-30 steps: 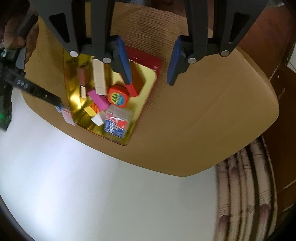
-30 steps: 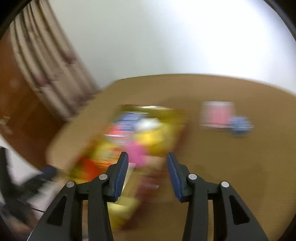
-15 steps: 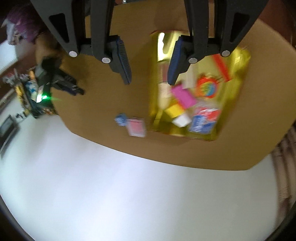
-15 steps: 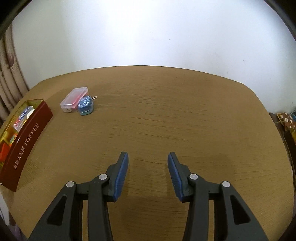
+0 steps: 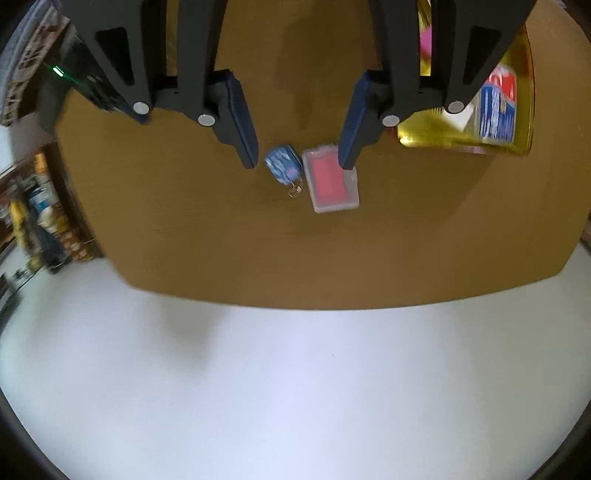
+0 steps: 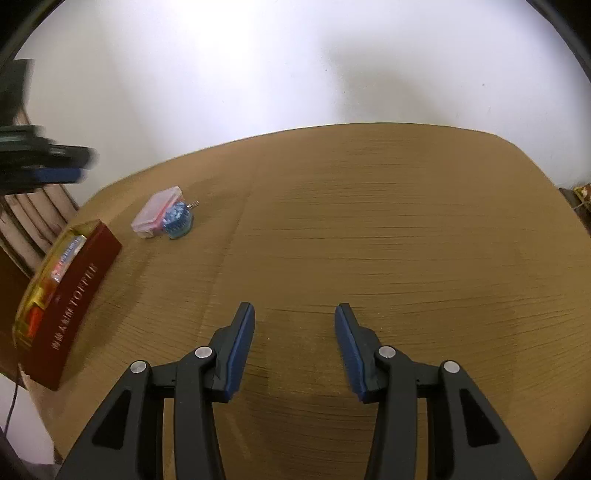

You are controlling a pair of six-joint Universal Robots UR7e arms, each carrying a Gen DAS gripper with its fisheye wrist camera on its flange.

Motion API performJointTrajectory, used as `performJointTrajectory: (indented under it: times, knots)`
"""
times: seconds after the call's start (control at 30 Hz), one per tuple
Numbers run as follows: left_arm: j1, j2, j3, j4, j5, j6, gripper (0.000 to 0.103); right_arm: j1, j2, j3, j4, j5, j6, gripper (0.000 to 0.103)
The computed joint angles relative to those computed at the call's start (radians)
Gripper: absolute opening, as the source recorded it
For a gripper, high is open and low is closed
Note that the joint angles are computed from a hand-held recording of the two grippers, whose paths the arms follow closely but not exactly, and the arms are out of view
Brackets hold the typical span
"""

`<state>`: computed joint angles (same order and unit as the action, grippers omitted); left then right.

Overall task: Organize rigid objects
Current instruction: 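Reach the left tool to the clear box with red card and grasp it, then carry the clear box to the tin with the left tool while the right tool grasps the blue mint tin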

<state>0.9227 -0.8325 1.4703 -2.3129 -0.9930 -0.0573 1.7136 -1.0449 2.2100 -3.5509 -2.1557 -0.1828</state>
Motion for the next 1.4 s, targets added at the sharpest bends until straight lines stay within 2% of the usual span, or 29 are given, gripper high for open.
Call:
performJointTrajectory:
  times: [0.13, 0.4, 0.57, 0.73, 0.83, 0.93, 1.03, 1.2, 1.4]
  knots:
    - [0.029, 0.093, -0.107, 0.085, 0.022, -0.036, 0.046, -0.019, -0.015, 0.014, 0.002, 0.05, 0.012, 0.043]
    - [0.079, 0.2, -0.243, 0.193, 0.04, -0.085, 0.046, -0.034, -0.029, 0.022, 0.012, 0.1, 0.024, 0.043]
    - [0.085, 0.231, -0.268, 0.18, 0.109, -0.076, 0.046, -0.035, -0.014, 0.021, 0.002, 0.11, 0.023, 0.045]
    - [0.093, 0.242, -0.3, 0.2, 0.086, -0.096, 0.048, -0.042, -0.026, 0.039, -0.005, 0.126, 0.026, 0.046]
    - [0.091, 0.253, -0.308, 0.247, 0.118, -0.121, 0.053, -0.041, -0.023, 0.037, -0.002, 0.127, 0.027, 0.047]
    - [0.099, 0.258, -0.311, 0.294, 0.088, -0.13, 0.054, -0.043, -0.023, 0.037, -0.002, 0.131, 0.029, 0.047]
    - [0.101, 0.261, -0.299, 0.276, 0.108, -0.132, 0.054, -0.046, -0.04, 0.049, 0.0, 0.136, 0.03, 0.047]
    - [0.117, 0.216, -0.217, 0.138, 0.055, -0.111, 0.053, -0.047, -0.044, 0.051, 0.005, 0.136, 0.033, 0.047]
    - [0.109, 0.149, -0.132, 0.032, 0.033, -0.072, 0.053, -0.046, -0.046, 0.05, 0.008, 0.134, 0.034, 0.047]
